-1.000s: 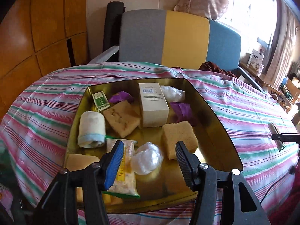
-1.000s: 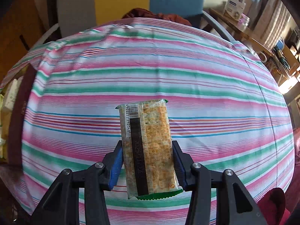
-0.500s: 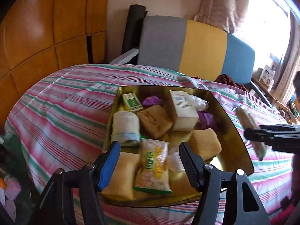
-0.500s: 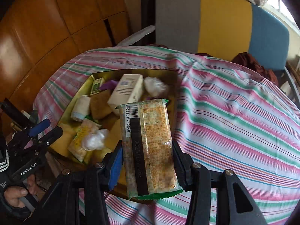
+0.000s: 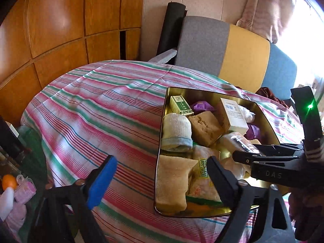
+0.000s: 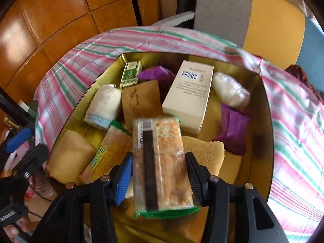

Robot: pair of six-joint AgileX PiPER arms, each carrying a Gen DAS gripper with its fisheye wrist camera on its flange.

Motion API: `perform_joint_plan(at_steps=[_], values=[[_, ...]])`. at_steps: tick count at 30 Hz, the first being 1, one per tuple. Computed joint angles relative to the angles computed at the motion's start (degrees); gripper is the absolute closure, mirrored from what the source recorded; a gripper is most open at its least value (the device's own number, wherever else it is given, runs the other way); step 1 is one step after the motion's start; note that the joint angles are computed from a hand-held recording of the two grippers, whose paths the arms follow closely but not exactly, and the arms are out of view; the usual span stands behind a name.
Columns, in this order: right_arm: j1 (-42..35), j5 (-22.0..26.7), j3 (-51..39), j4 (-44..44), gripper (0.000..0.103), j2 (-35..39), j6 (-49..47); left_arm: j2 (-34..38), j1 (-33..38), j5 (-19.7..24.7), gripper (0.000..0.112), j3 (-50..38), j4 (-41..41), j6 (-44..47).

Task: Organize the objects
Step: 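Carry the cracker packet into the gold tray and open the right gripper, then withdraw the right gripper from the tray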

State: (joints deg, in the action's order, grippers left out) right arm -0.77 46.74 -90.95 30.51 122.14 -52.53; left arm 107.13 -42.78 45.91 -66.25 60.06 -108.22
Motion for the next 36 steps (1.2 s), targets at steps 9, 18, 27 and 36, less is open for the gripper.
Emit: perform_joint_plan(at_steps=[9,18,27,36], values=[[-7.13,1.20,7.48,13.42,0.050,-6.08,-10.33,1.95,-2.56,6.64,0.009,-4.99,-2.30,3.09],[-12.46,-15.45,29.68,37.44,0.050,-19.92,-34.08,2.98,-6.90,13.03,0.009,-8.11,-2.35,3.32],[-15.97,-18.71,37.08,45.95,0.050,-23.94,-43.44,3.55,-8.86,12.35,0.009,-8.55,-3.08,1.03],[-16.20,-17.84,38.66,46.70,0.050,-24.43,-45.85,3.20,-10.32,13.91,0.010,-7.59,-0.20,-1.49]])
